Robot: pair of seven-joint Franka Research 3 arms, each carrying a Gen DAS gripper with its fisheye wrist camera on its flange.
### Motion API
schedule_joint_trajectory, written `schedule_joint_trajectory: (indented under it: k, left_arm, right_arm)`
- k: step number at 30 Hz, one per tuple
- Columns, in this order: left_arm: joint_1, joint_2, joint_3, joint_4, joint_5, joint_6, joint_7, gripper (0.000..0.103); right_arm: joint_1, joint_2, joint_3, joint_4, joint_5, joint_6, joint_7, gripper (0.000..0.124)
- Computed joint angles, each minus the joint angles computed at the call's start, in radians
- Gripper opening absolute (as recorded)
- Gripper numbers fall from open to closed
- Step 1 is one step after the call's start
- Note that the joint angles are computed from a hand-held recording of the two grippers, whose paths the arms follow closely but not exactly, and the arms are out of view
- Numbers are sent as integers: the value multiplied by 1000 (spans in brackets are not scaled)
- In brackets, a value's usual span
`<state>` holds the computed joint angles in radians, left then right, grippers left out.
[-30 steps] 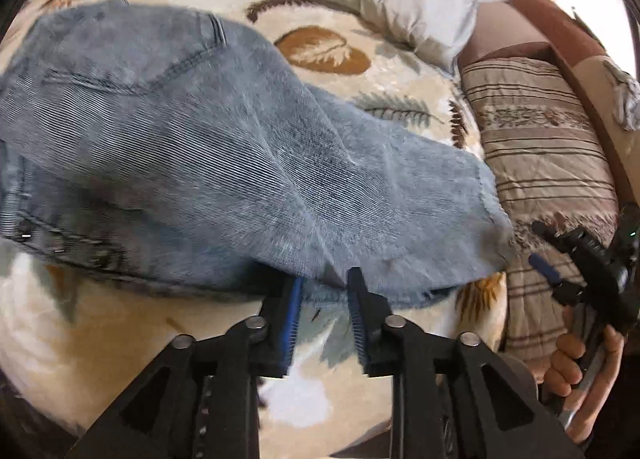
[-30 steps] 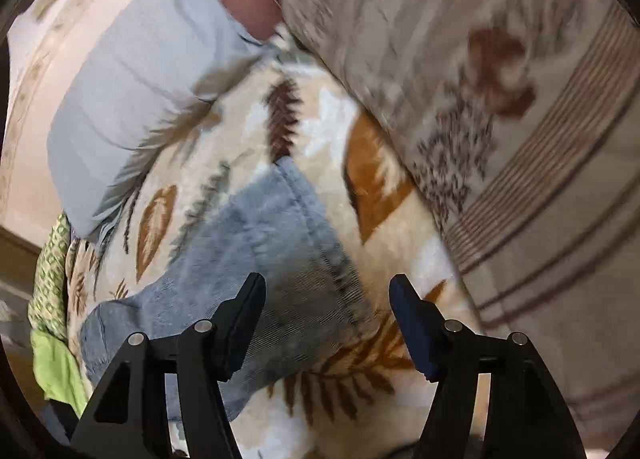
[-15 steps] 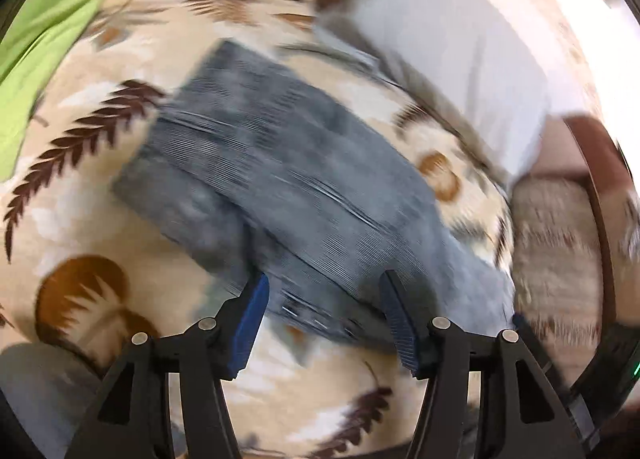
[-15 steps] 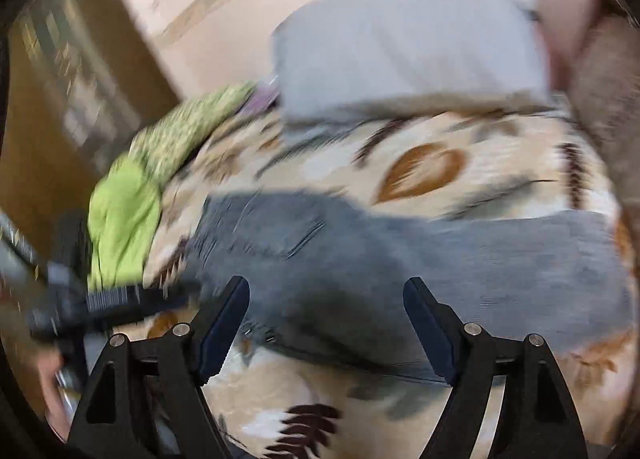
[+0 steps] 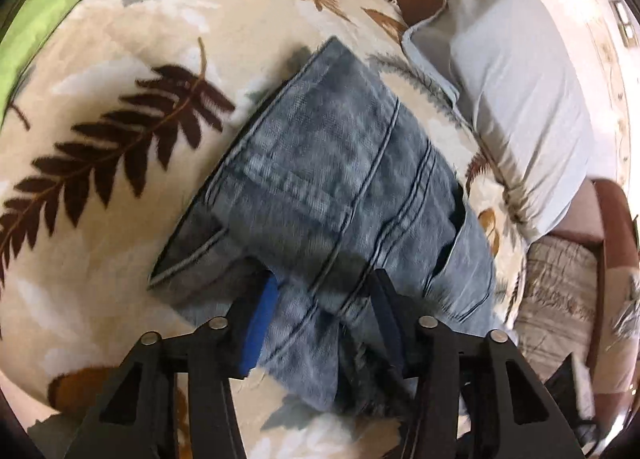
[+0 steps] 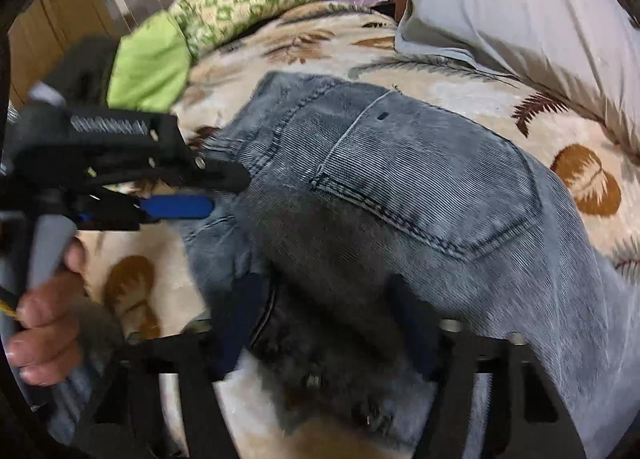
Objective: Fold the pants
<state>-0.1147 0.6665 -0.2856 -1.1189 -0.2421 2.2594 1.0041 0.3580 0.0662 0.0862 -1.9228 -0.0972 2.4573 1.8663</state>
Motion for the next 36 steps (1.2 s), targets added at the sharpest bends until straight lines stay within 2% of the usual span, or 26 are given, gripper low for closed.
schedule_joint_trajectory:
  k: [1,4,5,6,7,8,11,14,19,20,22,23,24,25,26,27,28,29,31,33,36]
  left_arm:
    - [-7,17,10,31,12,-17,-15,44]
    - [-16,97,18,144,28,-49,-42,40]
    - [-16,114,19,163,32,-59,-52,29]
    - [-16,105,22,147,36,-56,-54,27]
    - [-20,96,22,117,43,-22,-50,21]
    - [-18,70,20,72,45,16,-41,15]
    - [2,-36,2,-87,27,149,-20,13]
    - [-5,-115,6,-153,44,198,-18,13]
    - [-19,-266,35,-282,99,151,-49,13]
    - [-27,-292,47,-315,121,125,-72,14]
    - [-67,-264,85,-301,218,54,-142,17]
    - [-63,-246,82,-311,216,45,-147,19]
    - [-46,-246,67,-341,184,70,-134,19]
    - [-28,-279,58,-400,141,130,-154,21]
    - [-20,-301,52,-425,123,161,-155,28]
    - [-26,-328,60,-446,146,185,-160,34]
    - [-51,-362,81,-474,217,212,-186,44]
    - [-79,-394,103,-501,303,227,-229,52]
    - [-115,-453,108,-551,419,236,-278,57]
    - [-134,-485,79,-577,450,247,-252,57]
    - [-185,-521,34,-594,512,258,-186,61]
  right_arm:
    - [4,14,-1,16,-28,-12,14,59]
    - [9,42,-6,42,-47,-32,26,38]
    - [7,38,-8,36,-36,-31,17,25]
    - [8,31,-9,28,-36,-22,24,23]
    - [6,28,-8,26,-22,-15,21,17]
    - [3,17,-8,17,-2,-2,17,6]
    - [1,-32,-3,-19,11,46,26,4]
    - [-5,-79,6,-40,-4,77,51,4]
    - [-9,-168,29,-94,78,83,28,4]
    - [-6,-164,34,-100,106,76,18,4]
    - [-4,-141,49,-126,90,72,32,4]
    - [1,-120,48,-131,115,63,20,6]
    - [6,-102,43,-146,178,70,-15,7]
    - [7,-116,43,-176,176,107,2,6]
    - [8,-136,40,-200,211,139,-4,8]
    - [8,-148,33,-201,258,135,-25,12]
    - [4,-177,29,-215,287,142,-21,30]
    - [-5,-207,31,-233,276,157,5,56]
    - [-34,-318,39,-309,237,203,58,70]
    - [-67,-447,35,-392,193,214,133,77]
    - [-154,-609,41,-492,213,199,179,77]
